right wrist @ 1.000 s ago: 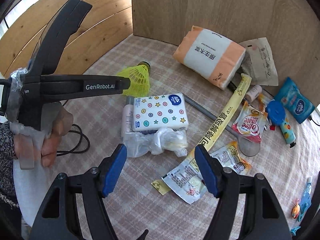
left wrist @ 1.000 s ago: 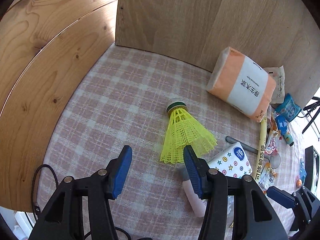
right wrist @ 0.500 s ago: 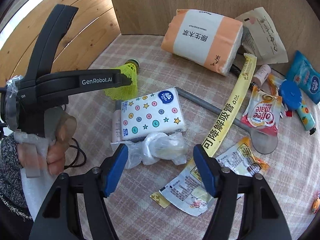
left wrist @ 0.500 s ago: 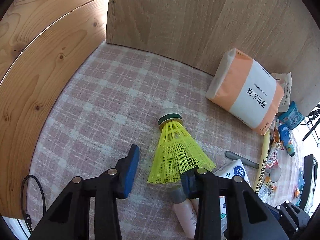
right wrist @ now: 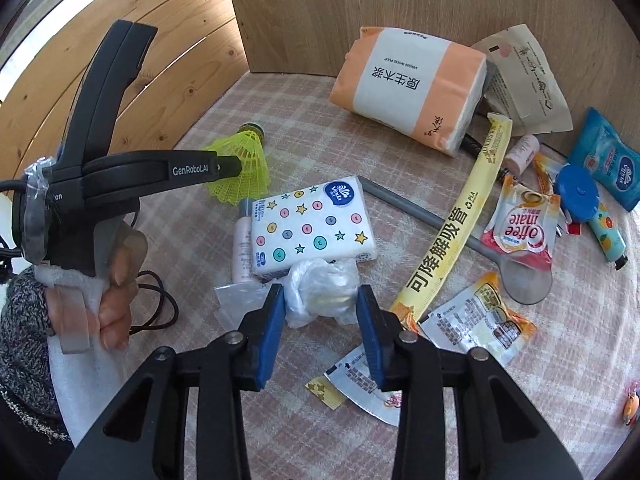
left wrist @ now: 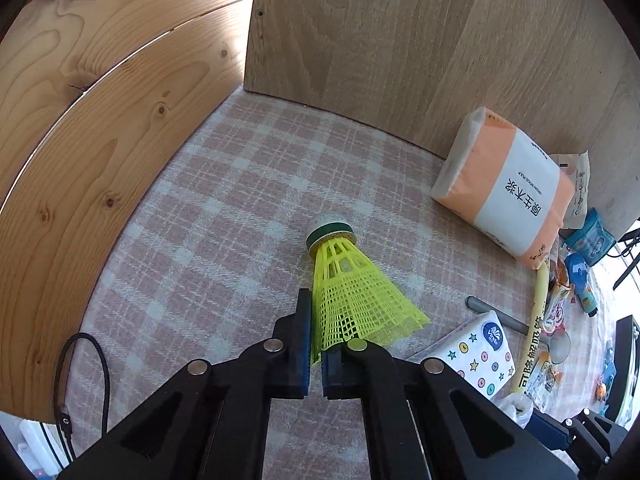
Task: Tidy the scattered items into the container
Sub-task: 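Grasp the yellow shuttlecock with the left tool while the right tool grasps the white plastic bag, then carry the shuttlecock and bag over the black tray and open both tools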
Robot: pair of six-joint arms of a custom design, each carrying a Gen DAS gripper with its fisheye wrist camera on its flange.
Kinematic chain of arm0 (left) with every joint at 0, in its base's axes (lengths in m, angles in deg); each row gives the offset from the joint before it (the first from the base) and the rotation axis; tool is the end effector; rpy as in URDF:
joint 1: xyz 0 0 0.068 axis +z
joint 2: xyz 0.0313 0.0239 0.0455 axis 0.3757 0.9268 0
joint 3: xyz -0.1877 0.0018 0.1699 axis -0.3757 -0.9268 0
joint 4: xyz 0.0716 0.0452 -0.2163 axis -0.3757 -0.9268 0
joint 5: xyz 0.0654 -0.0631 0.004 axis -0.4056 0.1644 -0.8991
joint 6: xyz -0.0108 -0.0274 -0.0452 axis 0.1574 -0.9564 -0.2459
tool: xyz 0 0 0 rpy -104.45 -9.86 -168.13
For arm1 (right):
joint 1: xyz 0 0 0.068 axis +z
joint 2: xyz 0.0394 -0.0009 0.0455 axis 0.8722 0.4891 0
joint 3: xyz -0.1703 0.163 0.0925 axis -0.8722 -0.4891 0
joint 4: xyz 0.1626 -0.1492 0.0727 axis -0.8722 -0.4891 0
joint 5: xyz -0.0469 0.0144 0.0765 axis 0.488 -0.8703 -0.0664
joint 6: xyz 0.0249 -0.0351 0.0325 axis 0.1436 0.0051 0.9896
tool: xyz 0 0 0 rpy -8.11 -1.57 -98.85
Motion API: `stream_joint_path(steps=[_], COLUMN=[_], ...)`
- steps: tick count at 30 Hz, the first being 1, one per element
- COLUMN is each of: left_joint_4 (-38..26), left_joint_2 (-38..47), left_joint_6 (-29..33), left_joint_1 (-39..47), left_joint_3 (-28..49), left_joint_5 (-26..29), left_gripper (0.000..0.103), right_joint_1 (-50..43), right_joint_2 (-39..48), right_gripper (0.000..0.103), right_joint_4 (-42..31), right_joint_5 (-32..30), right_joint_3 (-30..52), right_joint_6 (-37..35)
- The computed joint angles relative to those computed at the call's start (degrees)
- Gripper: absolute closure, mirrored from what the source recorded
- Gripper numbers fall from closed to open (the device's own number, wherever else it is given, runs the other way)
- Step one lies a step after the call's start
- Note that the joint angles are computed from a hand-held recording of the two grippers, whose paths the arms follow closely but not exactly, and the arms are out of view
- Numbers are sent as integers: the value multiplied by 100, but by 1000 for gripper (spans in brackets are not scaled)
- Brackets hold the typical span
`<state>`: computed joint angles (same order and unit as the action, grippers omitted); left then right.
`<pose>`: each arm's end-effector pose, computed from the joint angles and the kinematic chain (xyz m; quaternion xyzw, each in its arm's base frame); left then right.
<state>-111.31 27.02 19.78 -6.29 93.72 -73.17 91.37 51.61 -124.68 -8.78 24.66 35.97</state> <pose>0.1773 -0.0837 0.2021 -0.2776 0.9343 -0.0067 0.2234 0.1819 0.1194 0.2191 -0.3047 0.9187 0.1841 0.1710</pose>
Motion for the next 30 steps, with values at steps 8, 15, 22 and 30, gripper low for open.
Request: stream_joint_path(steps=[8, 15, 22, 30], left_joint_4=[-1146, -2306, -2937, -3412], left_joint_2=[-544, -212, 1241, 3694], left_joint_6=[-1077, -2157, -2561, -2093], left_joint_1=[-934, -2300, -3460, -4163], left_joint_3=[403, 1615, 3491, 6764], left_joint_5=[-564, -1135, -1468, -1514], left_gripper=[101, 101, 100, 100], right_joint_1=[-489, -1758, -4849, -8349], right_joint_2=[-714, -1431, -1222, 570], right_gripper=[68, 68, 68, 68], right_joint_4=[-555, -1525, -3079, -4554], right_joint_5=[-173, -618, -1735, -2389], right_joint_3=[203, 569, 1496, 3273], right_joint_6=[-112, -732, -2862, -5551])
